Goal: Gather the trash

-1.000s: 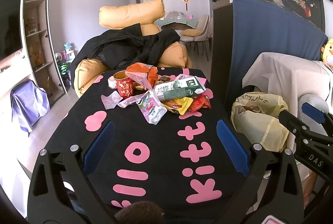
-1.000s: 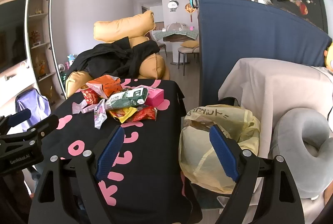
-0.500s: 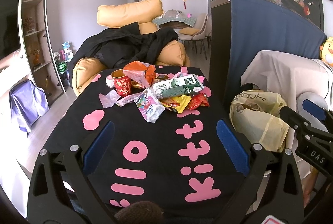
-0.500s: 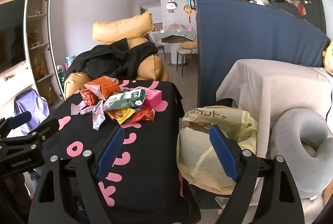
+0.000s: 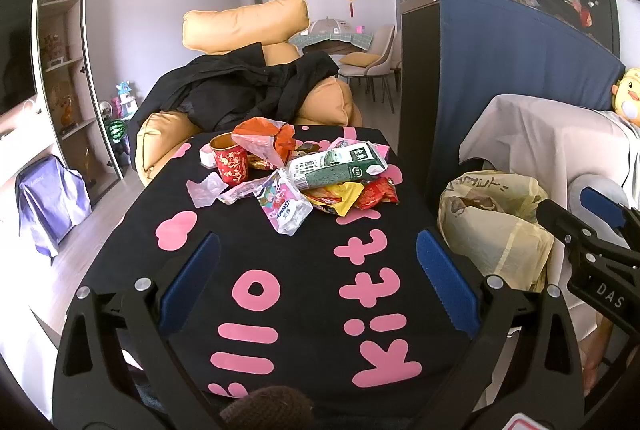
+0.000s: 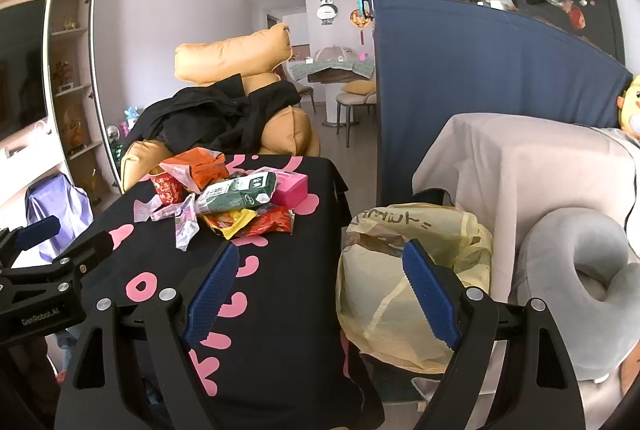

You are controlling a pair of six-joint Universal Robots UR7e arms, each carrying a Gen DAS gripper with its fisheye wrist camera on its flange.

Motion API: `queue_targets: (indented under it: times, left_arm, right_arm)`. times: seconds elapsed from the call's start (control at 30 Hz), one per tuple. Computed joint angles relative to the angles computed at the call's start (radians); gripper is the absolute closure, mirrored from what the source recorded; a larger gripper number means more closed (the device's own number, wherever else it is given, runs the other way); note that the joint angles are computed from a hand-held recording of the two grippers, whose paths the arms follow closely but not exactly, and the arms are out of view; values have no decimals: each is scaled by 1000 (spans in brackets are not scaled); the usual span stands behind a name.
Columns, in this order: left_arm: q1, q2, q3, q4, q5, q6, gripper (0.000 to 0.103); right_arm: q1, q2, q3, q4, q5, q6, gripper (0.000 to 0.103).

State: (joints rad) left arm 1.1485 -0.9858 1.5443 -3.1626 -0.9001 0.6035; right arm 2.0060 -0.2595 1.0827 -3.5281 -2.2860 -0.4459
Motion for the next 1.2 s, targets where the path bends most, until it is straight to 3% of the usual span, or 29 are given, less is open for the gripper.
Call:
queue_targets:
  times: [1.2]
  left_arm:
    - [3,5,-19,34,5,-34,9]
  right_arm:
    - [-6,0,1,-7,-4,-7,23]
